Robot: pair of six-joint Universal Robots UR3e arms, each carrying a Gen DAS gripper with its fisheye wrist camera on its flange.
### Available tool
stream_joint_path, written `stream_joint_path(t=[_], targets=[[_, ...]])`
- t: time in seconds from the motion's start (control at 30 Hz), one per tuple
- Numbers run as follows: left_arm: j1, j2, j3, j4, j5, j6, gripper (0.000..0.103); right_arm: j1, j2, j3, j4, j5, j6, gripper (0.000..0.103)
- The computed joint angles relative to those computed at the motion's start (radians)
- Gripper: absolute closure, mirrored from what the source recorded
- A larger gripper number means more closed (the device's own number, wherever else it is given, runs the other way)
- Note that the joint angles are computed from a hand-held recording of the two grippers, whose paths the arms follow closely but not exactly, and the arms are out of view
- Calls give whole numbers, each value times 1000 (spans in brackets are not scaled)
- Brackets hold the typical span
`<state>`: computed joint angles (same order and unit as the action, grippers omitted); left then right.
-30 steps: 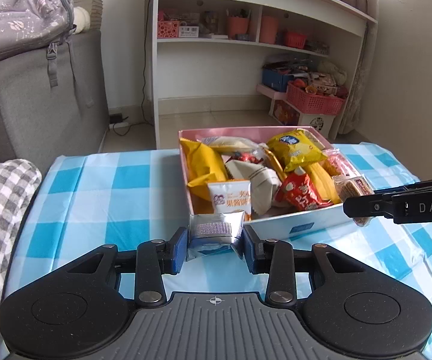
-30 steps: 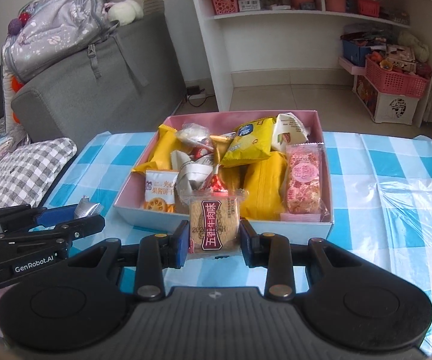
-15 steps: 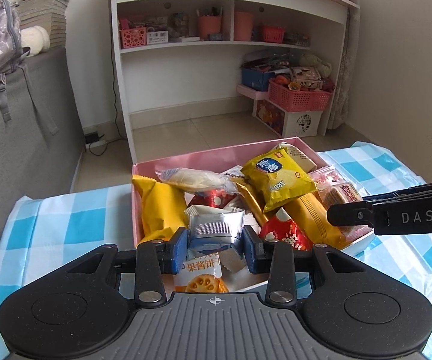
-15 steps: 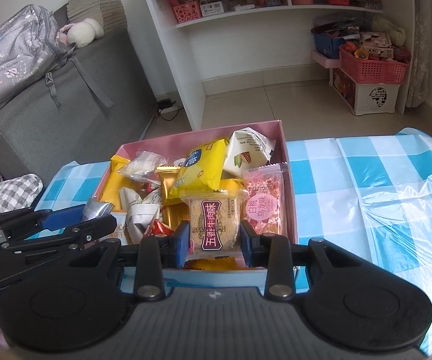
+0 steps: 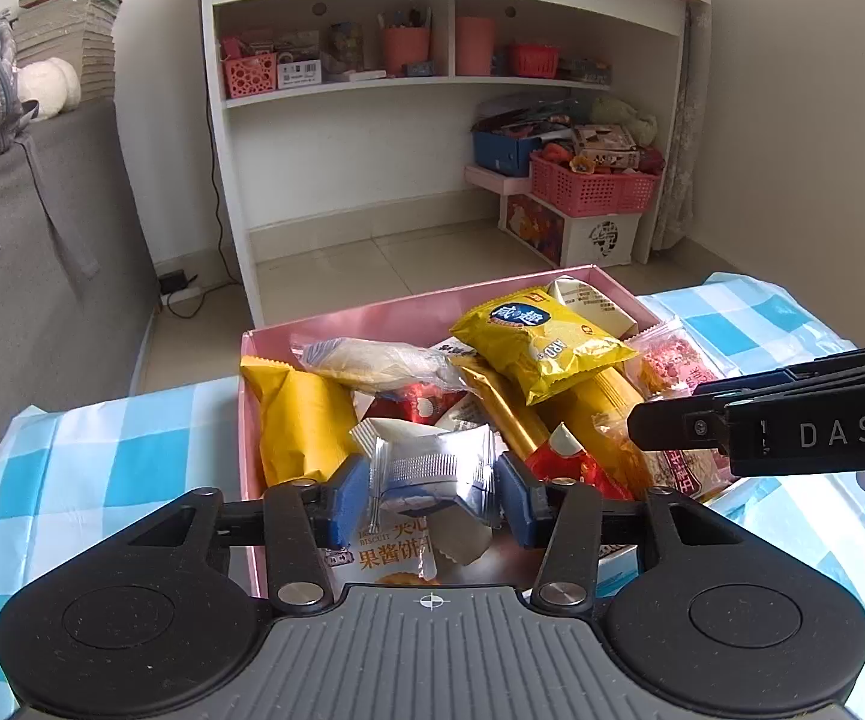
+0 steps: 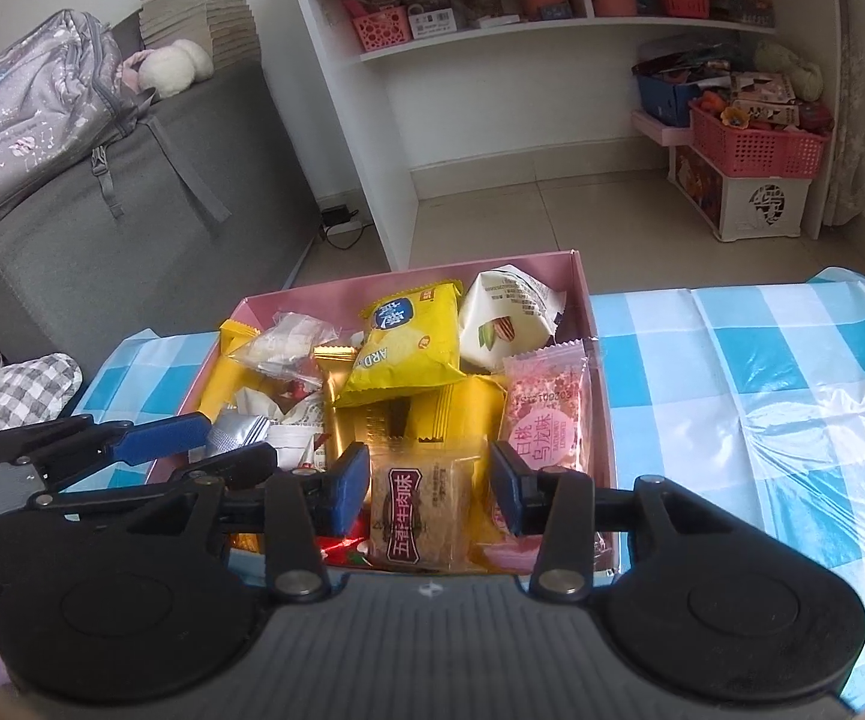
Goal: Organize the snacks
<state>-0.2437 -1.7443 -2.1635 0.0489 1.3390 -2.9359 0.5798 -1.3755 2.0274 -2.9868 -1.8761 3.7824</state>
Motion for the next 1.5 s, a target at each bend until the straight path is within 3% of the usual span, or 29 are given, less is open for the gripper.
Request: stream_joint_path(t=[0.4, 0.77, 1.1, 1.5], targets=[[16, 98, -31, -66, -17, 19, 23, 23, -40, -18, 54, -30, 5, 34], [89, 337, -165, -215, -36, 15, 13, 58, -148, 35, 153, -99, 63, 20], [128, 651, -272, -506, 9, 41, 11, 157, -232, 62, 325, -167, 164, 15], [145, 1024, -324, -890, 77, 20, 6, 348, -183, -71, 569, -223, 245, 8]])
